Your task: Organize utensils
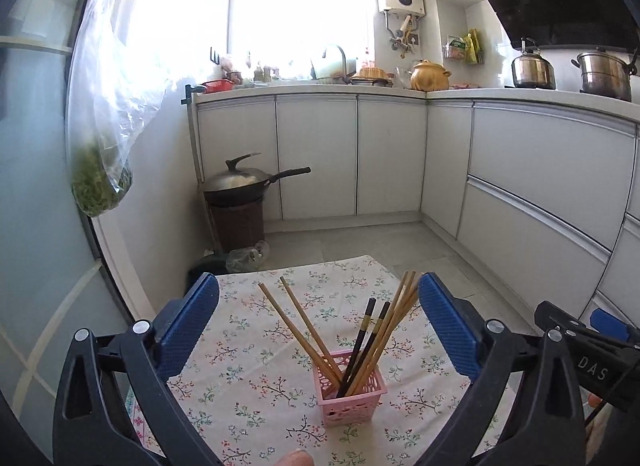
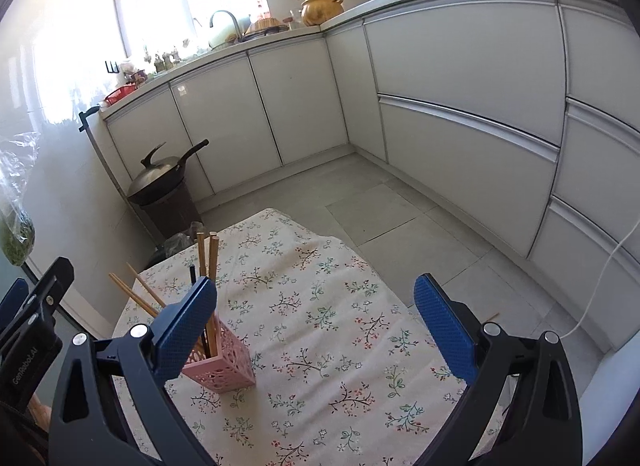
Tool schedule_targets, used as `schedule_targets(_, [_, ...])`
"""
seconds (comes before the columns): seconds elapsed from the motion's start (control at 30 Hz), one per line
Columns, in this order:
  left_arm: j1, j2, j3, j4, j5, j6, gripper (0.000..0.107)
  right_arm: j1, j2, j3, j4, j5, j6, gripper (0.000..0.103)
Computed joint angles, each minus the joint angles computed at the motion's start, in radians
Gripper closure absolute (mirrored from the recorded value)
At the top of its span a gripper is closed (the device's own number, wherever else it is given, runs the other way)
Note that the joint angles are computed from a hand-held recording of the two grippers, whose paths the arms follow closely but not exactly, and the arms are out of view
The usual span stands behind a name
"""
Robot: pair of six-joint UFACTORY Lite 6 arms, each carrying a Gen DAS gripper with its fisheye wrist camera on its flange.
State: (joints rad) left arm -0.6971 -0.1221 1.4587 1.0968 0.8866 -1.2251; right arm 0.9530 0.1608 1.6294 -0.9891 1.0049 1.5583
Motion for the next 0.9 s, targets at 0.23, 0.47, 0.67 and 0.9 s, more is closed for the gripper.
schedule_targets(0.23, [-0.044, -0.016, -0.012, -0.029, 0.03, -0.009, 0.011, 0.055, -0.057, -0.066, -0.093, 0.077, 0.094, 0.007])
schedule_targets(0.47, [-0.094, -0.021, -0.037, 0.004, 0.086, -0.062, 0.011, 0.091, -0.083, -0.081, -0.101, 0.138, 0.095, 0.007])
schedule_targets(0.67, [-0.091, -0.034, -0.049, -0.007, 0.063, -0.069, 0.011, 0.077, -0.084, -0.093, -0.064, 0.116, 0.055, 0.007])
schedule_targets(0.9, [-0.096, -0.019, -0.043, -0.008, 0.071, -0.069, 0.011, 0.065, -0.1, -0.126, -0.065, 0.079, 0.06, 0.007])
